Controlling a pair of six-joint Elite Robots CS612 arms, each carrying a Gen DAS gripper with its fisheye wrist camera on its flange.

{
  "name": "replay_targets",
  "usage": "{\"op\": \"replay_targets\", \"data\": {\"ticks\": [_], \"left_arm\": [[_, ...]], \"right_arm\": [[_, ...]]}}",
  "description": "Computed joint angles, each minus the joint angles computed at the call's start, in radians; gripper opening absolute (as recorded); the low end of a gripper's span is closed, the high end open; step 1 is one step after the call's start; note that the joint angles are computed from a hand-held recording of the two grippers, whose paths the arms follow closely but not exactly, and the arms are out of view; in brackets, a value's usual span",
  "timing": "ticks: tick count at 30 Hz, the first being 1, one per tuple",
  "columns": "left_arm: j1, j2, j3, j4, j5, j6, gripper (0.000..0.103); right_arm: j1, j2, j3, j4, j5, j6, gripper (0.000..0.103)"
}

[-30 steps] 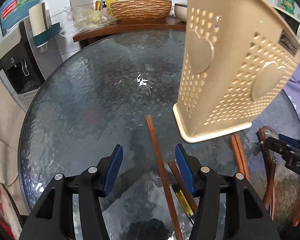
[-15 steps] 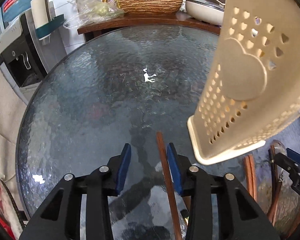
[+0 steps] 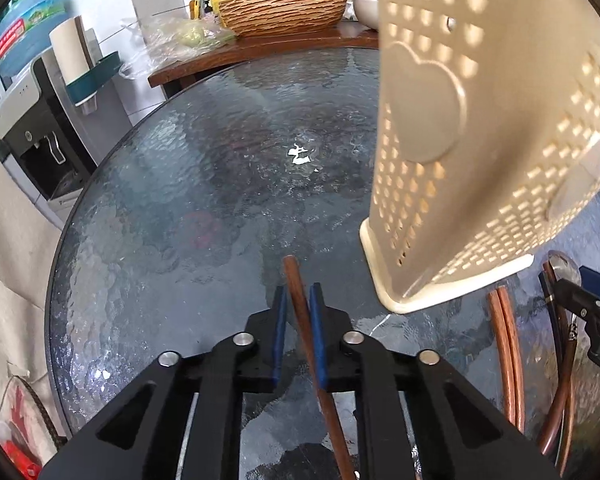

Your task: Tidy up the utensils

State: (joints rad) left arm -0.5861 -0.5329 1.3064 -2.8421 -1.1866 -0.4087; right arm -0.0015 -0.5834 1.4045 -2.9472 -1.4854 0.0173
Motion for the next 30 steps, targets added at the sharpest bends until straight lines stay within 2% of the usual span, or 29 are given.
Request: {"op": "replay_targets", "data": {"ticks": [4, 12, 19, 30], "left_arm": [[-0.006, -0.001, 0.007, -0.006, 0.021, -0.004, 0.009], [0.003, -0.005, 0.016, -0.035, -0.019, -0.036, 0.007], [0.008, -0.025, 0.051, -0.119, -0.034, -0.041, 0.007], [0.004, -0.077, 0.131, -0.284, -0.04, -0.025, 0.007]], "right_arm": [[0.004, -0.002, 0.012, -0.021, -0.009, 0.0, 0.046], [-0.011, -0.004, 0.027, -0.052, 0.041, 0.008, 0.046], [-0.031, -0.017, 0.063, -0.148, 0.123, 0.013, 0.046], [-0.04, -0.062, 0.138, -0.3, 0.214, -0.04, 0.044]]}}
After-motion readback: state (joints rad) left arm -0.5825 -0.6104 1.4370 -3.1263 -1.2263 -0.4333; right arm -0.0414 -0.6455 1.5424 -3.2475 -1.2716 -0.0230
